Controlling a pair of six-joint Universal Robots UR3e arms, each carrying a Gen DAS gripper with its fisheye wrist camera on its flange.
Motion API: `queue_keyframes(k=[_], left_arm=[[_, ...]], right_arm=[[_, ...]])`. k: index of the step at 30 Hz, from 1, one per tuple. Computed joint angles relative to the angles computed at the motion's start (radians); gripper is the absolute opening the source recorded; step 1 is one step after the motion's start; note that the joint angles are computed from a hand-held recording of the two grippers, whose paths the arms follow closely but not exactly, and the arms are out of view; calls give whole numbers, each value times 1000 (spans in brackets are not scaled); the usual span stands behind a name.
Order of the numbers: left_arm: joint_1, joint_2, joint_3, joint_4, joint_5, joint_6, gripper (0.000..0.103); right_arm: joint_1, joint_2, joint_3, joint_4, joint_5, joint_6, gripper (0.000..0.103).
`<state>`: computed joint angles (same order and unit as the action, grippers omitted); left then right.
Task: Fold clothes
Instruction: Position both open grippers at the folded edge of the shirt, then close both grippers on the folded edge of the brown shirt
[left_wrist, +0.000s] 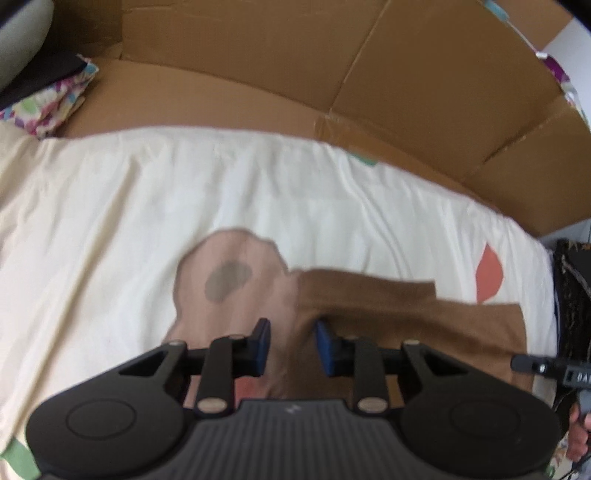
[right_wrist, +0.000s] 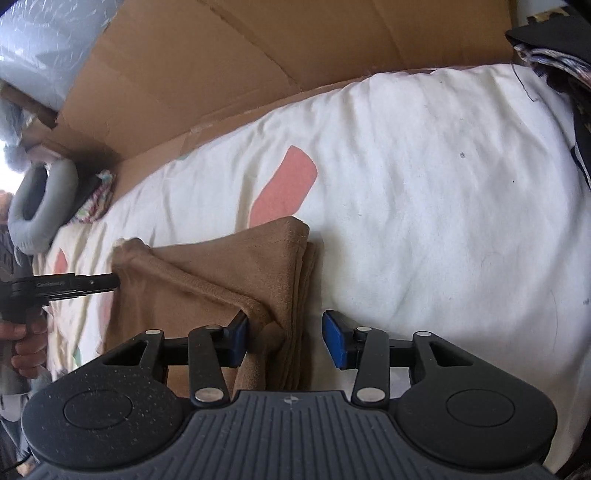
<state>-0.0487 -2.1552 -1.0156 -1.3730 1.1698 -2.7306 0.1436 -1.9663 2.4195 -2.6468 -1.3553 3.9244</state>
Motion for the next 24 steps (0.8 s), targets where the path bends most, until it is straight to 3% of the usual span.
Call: queue_keyframes(k=[6,11,16,24], left_arm=[[16,-35,80,-110,-12,58,29],[52,7,14,-174,-31,112,29],[72,26,-37,-185,-64,123,31],[103,4,-42,-167,-155,90,31]], right_arm=[[-16,-24,56,-7,103,23,54],[-32,-30,127,-111,130,91,55],[-68,-26,164,-166,175,73,56],[-81,95,245,-452,201,163,56]])
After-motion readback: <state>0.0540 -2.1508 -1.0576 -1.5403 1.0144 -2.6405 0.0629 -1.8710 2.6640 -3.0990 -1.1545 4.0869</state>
